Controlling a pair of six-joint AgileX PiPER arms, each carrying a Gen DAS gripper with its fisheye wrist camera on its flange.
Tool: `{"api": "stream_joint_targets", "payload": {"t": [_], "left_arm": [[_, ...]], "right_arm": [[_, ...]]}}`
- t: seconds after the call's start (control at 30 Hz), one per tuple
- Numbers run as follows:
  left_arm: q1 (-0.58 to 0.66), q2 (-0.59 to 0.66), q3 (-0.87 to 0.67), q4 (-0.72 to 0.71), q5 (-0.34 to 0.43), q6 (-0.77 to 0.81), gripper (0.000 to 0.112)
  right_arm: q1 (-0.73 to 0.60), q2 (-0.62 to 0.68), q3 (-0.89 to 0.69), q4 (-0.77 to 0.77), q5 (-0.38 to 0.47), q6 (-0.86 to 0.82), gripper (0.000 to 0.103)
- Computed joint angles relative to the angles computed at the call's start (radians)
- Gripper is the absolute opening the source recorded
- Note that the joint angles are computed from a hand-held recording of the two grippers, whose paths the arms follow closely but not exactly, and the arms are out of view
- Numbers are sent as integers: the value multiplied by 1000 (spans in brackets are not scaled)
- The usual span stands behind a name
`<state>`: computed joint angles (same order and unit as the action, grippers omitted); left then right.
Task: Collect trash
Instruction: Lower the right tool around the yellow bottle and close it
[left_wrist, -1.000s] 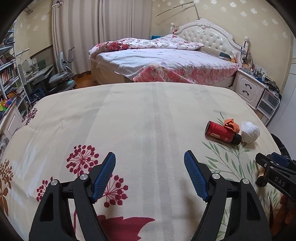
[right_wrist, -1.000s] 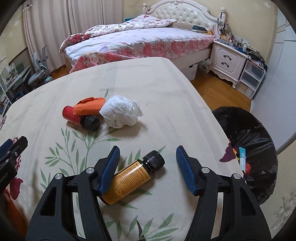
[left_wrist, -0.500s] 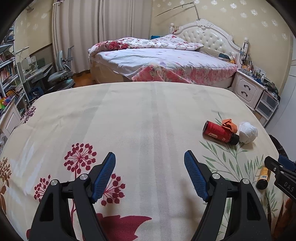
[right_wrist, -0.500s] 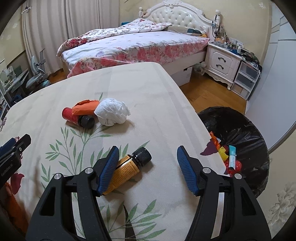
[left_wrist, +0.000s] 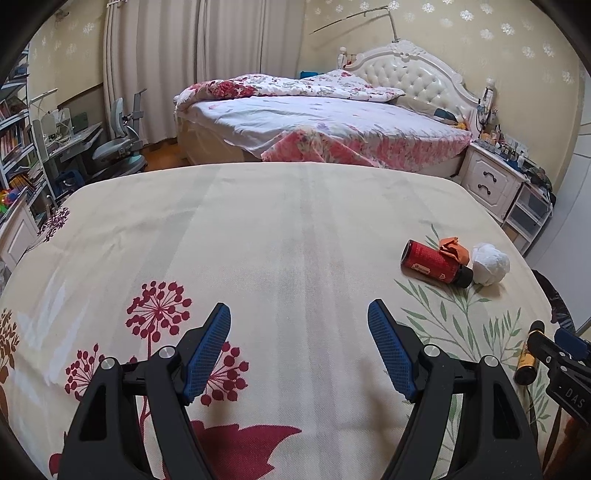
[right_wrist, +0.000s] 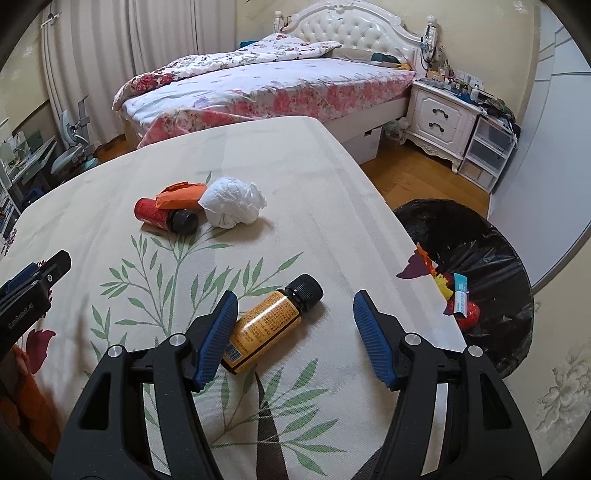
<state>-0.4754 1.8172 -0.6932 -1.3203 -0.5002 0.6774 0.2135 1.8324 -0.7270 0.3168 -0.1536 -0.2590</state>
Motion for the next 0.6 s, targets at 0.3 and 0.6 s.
{"api": "stream_joint_targets", "payload": {"t": [0.3,0.6], "left_arm": [[-12,-25,40,32,-2,-47,75],[-12,-30,51,51,-3,-64,75]], "right_arm": [[6,1,32,88,-14,-72,63],[-11,4,62,12,-25,4,42]]}}
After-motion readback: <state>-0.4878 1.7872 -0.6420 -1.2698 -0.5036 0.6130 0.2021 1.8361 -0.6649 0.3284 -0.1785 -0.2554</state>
